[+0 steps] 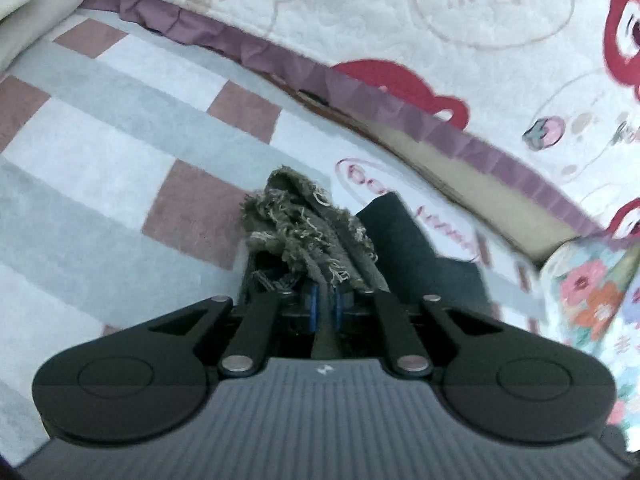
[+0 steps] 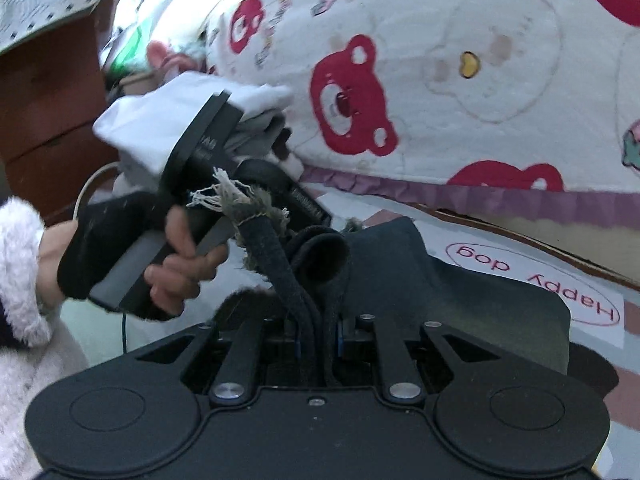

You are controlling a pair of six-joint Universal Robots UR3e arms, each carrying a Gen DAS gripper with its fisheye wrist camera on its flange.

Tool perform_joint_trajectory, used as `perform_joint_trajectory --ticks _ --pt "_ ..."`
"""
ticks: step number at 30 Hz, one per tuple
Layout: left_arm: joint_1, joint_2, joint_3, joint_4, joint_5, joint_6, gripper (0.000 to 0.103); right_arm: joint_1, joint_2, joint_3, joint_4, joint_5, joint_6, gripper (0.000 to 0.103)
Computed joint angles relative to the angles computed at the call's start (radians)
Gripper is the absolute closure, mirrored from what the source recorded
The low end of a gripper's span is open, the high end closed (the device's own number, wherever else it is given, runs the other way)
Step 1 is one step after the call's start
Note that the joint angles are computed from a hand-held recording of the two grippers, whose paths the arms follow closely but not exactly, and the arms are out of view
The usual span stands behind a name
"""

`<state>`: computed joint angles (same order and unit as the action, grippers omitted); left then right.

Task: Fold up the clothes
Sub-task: 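Fold the held leg over the jeans bundle and release both grippers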

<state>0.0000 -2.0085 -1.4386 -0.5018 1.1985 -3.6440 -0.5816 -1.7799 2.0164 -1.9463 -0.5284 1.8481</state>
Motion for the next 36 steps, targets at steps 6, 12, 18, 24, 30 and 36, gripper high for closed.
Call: perform_joint_trajectory --ticks 6,12,18,24,30,36 --pt "-0.021 -0.009 0.055 -0.055 0.047 0.055 0.095 -0.005 -0.068 0.059 0.04 -0.033 -0.196 0.084" --pt "-0.106 -0.002 0.167 -0.276 0.303 0.105 0.087 0.049 -0.03 0.066 -0.024 -0.108 -0.131 0.081" --pt "-0.055 0.176 -0.037 -0.254 0.302 0.038 0.055 0.045 0.017 -0.006 0.063 -0.11 -0.071 0.08" --pt "-0.022 0.292 -0.191 -0.196 0.33 -0.067 0.055 0.002 0.144 -0.137 0.241 -0.002 0.38 0.079" --pt "0.007 0.332 -0.276 -0.062 0.255 -0.116 0.058 0.121 0.027 0.011 -0.037 -0.119 0.212 0.076" --pt "0.005 0.306 -0.298 0.064 0.141 -0.063 0.056 0.12 -0.049 0.051 0.065 -0.156 -0.076 0.056"
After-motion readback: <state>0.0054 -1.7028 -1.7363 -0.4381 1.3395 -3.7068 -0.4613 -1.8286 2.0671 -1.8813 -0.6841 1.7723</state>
